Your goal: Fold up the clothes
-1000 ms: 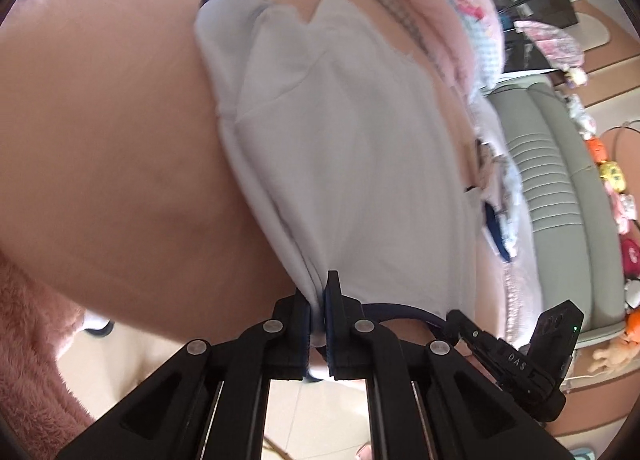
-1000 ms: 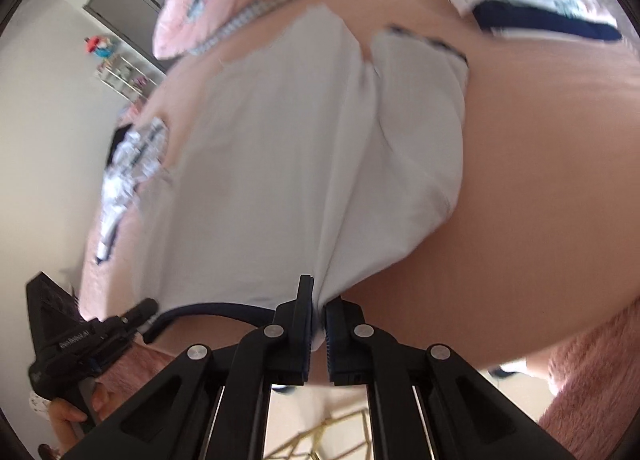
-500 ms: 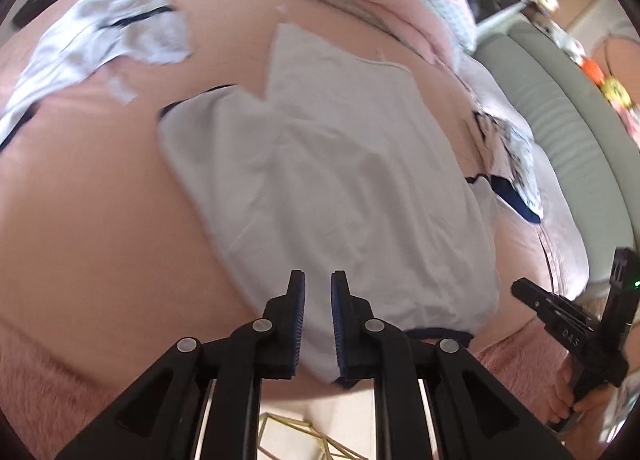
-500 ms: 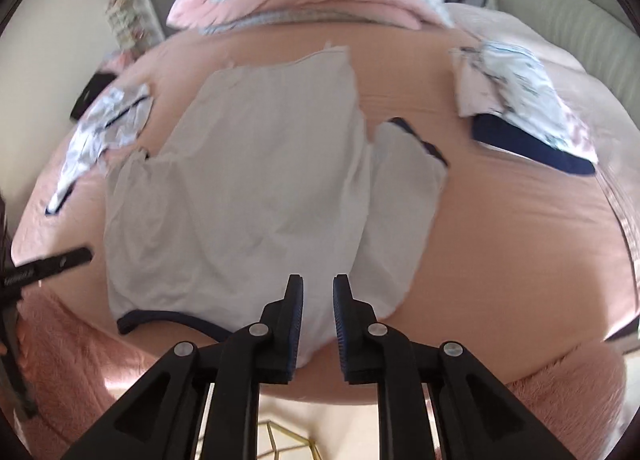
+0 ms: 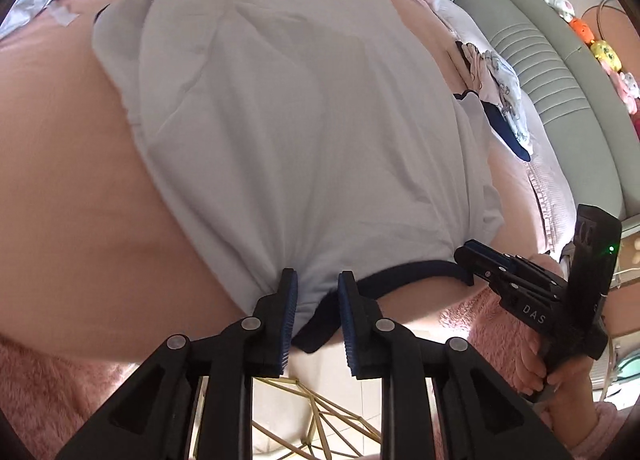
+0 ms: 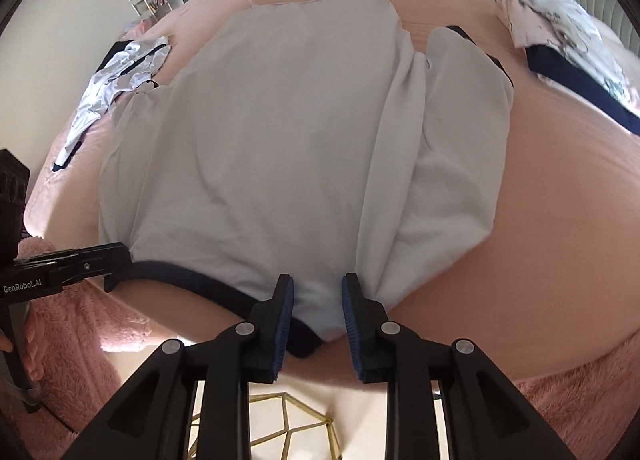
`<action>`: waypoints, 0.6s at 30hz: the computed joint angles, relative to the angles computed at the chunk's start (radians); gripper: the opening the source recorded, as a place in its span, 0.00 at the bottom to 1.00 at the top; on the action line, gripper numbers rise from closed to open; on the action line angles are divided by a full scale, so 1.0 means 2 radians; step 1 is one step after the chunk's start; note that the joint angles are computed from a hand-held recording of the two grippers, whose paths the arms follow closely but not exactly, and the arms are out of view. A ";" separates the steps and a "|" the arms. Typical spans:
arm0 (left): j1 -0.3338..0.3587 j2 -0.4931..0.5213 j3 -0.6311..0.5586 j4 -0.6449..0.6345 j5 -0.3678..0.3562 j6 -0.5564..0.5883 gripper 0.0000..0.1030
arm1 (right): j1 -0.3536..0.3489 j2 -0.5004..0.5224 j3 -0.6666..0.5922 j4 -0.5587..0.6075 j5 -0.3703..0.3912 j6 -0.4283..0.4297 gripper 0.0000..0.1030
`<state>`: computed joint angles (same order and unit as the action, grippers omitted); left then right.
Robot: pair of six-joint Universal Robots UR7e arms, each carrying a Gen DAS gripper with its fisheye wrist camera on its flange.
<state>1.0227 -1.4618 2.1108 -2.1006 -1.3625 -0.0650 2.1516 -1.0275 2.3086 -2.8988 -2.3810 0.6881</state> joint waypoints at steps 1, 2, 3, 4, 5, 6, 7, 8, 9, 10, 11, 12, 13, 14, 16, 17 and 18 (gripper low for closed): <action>-0.002 -0.002 -0.002 0.005 0.002 0.000 0.18 | 0.002 -0.006 0.001 0.006 0.002 0.003 0.23; -0.005 -0.003 -0.007 0.009 0.006 0.003 0.18 | 0.004 -0.011 0.003 0.012 0.003 0.006 0.23; -0.007 -0.005 -0.011 -0.004 0.013 0.011 0.18 | 0.006 -0.016 0.004 0.018 0.005 0.008 0.23; -0.008 -0.008 -0.012 -0.028 0.021 0.022 0.18 | 0.007 -0.017 0.005 0.010 0.009 0.006 0.23; -0.008 -0.009 -0.014 -0.059 0.033 0.028 0.20 | 0.007 -0.020 0.005 -0.006 0.016 -0.007 0.23; -0.005 -0.005 -0.018 -0.089 0.049 0.023 0.26 | 0.008 -0.023 0.004 -0.020 0.024 -0.019 0.23; -0.001 0.003 -0.024 -0.115 0.065 0.012 0.31 | 0.010 -0.019 -0.008 -0.016 0.020 -0.033 0.23; 0.008 0.013 -0.036 -0.131 0.075 -0.002 0.42 | 0.012 -0.015 -0.021 -0.012 0.017 -0.048 0.23; 0.021 0.025 -0.053 -0.135 0.076 -0.018 0.47 | 0.014 -0.011 -0.033 -0.008 0.014 -0.063 0.23; 0.037 0.037 -0.072 -0.132 0.071 -0.033 0.47 | 0.015 -0.006 -0.046 -0.005 0.011 -0.078 0.23; 0.049 0.048 -0.088 -0.126 0.071 -0.048 0.47 | 0.013 0.001 -0.059 -0.001 0.011 -0.092 0.23; 0.058 0.056 -0.099 -0.124 0.070 -0.057 0.47 | 0.009 0.009 -0.073 0.003 0.013 -0.100 0.23; 0.066 0.062 -0.106 -0.124 0.067 -0.063 0.47 | 0.004 0.020 -0.087 0.000 0.017 -0.113 0.23; 0.074 0.070 -0.114 -0.125 0.063 -0.070 0.47 | -0.001 0.031 -0.102 -0.002 0.022 -0.125 0.23; 0.091 0.082 -0.123 -0.130 0.035 -0.075 0.47 | -0.009 0.054 -0.134 0.000 0.020 -0.143 0.23; 0.101 0.090 -0.129 -0.129 0.013 -0.076 0.48 | -0.012 0.070 -0.152 -0.001 0.012 -0.154 0.23; 0.110 0.097 -0.134 -0.130 -0.009 -0.076 0.48 | -0.016 0.081 -0.164 -0.014 0.009 -0.159 0.23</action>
<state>1.2430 -1.2668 1.8430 -2.3602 -1.3815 -0.2167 2.1198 -0.8665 1.9814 -2.9259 -2.3634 0.3692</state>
